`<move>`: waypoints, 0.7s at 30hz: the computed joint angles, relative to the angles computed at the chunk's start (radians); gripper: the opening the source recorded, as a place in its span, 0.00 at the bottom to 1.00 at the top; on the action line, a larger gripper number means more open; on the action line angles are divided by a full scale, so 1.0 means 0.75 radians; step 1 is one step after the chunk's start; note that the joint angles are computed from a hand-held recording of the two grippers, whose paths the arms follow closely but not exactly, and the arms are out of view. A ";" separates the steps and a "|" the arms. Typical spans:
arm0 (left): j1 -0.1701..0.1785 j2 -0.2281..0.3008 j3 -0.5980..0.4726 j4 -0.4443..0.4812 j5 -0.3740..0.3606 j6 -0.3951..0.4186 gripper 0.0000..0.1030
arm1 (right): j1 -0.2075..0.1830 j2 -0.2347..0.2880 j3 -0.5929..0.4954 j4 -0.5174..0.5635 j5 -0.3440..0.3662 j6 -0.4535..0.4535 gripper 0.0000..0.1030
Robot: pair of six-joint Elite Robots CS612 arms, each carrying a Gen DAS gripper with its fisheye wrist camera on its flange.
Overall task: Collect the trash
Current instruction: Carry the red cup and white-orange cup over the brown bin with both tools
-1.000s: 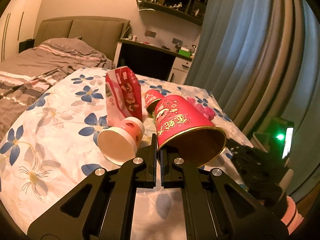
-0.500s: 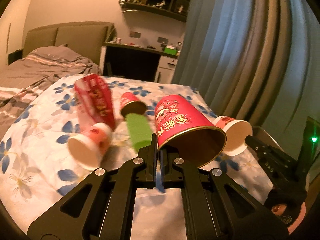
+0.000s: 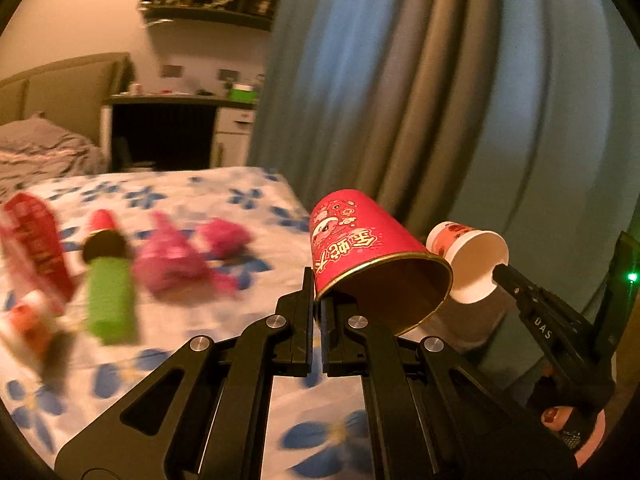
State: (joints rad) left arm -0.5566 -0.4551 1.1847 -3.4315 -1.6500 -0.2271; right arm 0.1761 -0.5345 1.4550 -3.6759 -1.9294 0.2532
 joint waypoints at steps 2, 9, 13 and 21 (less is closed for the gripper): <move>-0.017 0.028 -0.062 0.043 -0.043 0.017 0.02 | -0.016 -0.009 0.027 -0.013 -0.032 0.023 0.04; -0.062 0.128 -0.268 0.198 -0.158 0.078 0.02 | -0.061 -0.015 0.074 -0.009 -0.088 0.056 0.04; -0.073 0.179 -0.375 0.282 -0.184 0.097 0.02 | -0.079 -0.011 0.082 0.021 -0.083 0.087 0.04; -0.088 0.261 -0.535 0.409 -0.225 0.106 0.02 | -0.096 0.003 0.067 0.093 -0.049 0.106 0.04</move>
State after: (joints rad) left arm -0.6226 -0.2594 0.7830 -3.1248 -1.8187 -0.1474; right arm 0.1042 -0.5323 1.5056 -3.6061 -1.9663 0.3329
